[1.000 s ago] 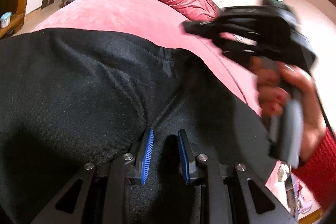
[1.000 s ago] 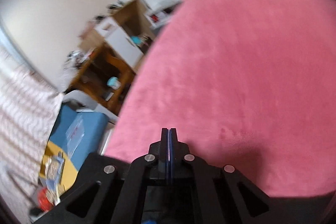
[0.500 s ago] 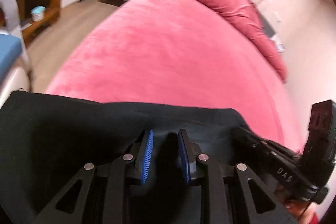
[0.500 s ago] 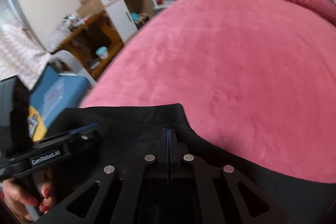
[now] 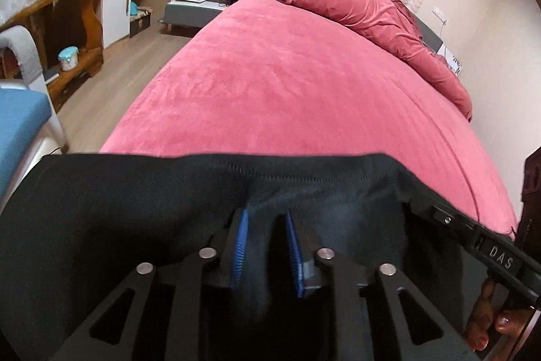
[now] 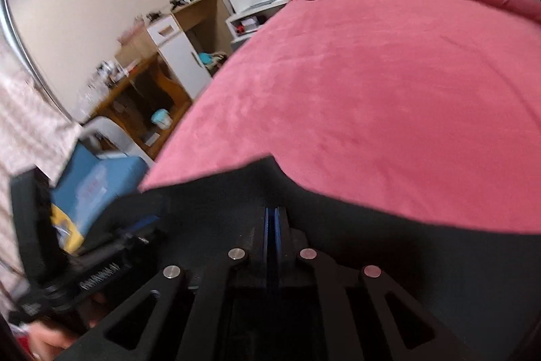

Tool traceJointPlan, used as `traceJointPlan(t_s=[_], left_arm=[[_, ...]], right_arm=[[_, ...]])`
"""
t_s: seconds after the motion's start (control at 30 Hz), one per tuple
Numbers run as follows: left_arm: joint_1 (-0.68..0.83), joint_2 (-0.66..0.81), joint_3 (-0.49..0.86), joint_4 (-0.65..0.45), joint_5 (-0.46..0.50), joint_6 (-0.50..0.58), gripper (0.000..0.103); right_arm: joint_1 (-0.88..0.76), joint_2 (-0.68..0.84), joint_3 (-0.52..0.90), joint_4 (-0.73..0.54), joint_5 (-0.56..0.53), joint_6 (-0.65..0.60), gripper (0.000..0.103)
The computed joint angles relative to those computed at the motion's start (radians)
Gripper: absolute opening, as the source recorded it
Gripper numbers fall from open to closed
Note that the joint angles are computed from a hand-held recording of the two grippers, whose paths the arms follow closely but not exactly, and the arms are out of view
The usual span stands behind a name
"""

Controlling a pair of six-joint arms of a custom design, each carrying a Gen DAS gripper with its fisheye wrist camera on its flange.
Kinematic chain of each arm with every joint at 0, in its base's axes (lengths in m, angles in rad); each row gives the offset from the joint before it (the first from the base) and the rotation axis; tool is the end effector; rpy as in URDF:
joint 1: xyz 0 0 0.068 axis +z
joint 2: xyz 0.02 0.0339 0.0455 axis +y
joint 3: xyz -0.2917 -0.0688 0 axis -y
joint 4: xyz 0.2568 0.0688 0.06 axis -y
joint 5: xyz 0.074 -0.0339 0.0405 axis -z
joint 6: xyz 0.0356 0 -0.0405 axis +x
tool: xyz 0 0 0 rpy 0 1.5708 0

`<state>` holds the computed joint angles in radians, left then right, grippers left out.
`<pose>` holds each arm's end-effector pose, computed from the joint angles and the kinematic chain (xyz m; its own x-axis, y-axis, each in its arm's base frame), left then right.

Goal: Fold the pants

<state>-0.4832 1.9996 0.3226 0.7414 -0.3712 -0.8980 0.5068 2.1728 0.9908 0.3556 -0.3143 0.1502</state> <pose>0.2161 -0.0988 0.0308 -0.6338 -0.4905 -0.5981 -0.4064 0.8691 -0.2821 0.3541 0.2092 0.0597 -0.7323 -0.2438 -0.6359 -0.5413 0.7750 0.3262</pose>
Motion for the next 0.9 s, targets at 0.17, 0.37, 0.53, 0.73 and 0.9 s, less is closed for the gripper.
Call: traceJointPlan(t_s=[0.17, 0.37, 0.53, 0.73, 0.9], left_arm=[[-0.146, -0.071, 0.066, -0.287, -0.145, -0.092, 0.025], [-0.275, -0.133, 0.132, -0.523, -0.187, -0.25, 0.025], [-0.355, -0.109, 0.224, -0.64, -0.197, -0.29, 0.027], [-0.402, -0.033, 0.316, -0.674, -0.149, -0.296, 0.027], [-0.479, 0.021, 0.4, -0.789, -0.203, -0.284, 0.027]], right_arm=[[-0.016, -0.051, -0.135, 0.058, 0.058, -0.054, 0.005], [-0.076, -0.149, -0.323, 0.138, 0.084, -0.112, 0.034], [-0.224, -0.202, -0.429, 0.124, 0.018, -0.124, 0.037], [-0.384, -0.258, -0.512, 0.103, -0.011, -0.191, 0.043], [-0.537, -0.284, -0.514, -0.002, -0.141, -0.214, 0.043]])
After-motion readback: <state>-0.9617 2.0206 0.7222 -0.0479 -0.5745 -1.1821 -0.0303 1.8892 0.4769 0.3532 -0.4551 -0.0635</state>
